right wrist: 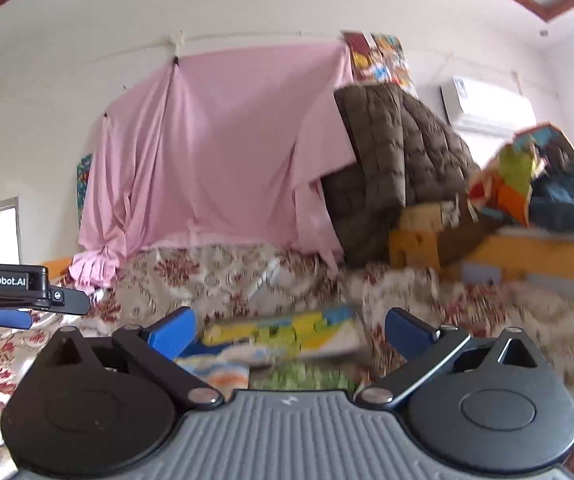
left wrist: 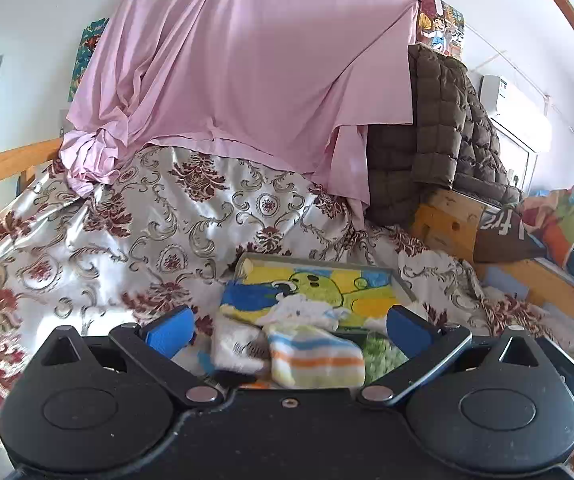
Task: Organize soft objects
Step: 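Move both open tools back toward the pile of items, then grasp the grey face mask with the right tool while the left tool grasps the white-blue packet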
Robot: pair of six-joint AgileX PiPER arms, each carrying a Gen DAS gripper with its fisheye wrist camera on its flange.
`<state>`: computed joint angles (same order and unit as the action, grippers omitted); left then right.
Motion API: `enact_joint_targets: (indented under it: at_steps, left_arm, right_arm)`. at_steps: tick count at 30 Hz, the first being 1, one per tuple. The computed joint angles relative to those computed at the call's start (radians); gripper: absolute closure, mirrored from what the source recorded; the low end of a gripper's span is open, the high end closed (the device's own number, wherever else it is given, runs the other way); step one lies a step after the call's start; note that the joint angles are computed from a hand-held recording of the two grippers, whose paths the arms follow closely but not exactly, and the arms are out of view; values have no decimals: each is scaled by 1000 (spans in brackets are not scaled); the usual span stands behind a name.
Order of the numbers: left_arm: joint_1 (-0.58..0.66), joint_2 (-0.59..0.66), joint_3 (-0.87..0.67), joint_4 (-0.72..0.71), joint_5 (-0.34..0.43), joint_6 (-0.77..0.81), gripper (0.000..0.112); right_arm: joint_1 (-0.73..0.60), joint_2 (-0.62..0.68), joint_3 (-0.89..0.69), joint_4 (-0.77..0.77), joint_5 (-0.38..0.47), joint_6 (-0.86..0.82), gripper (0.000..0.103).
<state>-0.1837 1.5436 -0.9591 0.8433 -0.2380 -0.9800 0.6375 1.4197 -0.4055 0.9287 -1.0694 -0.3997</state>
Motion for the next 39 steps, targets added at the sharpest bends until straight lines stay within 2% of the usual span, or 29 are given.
enact_joint_targets:
  at_steps: [6, 10, 14, 23, 28, 39]
  left_arm:
    - [85, -66, 155, 91, -117, -20, 10]
    - [128, -57, 209, 181, -173, -53, 10]
    - [156, -17, 226, 247, -211, -55, 10]
    - [201, 95, 153, 554, -265, -289, 10]
    - [196, 160, 111, 610, -276, -311, 10]
    - [180, 270, 8, 737, -307, -425, 10]
  right_arm:
    - [175, -42, 34, 257, 12, -102, 0]
    - [243, -34, 1, 427, 71, -222, 0]
    - [201, -19, -44, 488, 212, -326, 0]
    - [71, 36, -118, 574, 441, -468, 0]
    - [-13, 58, -152, 623, 566, -549, 0]
    - [-71, 107, -207, 736, 673, -709, 0]
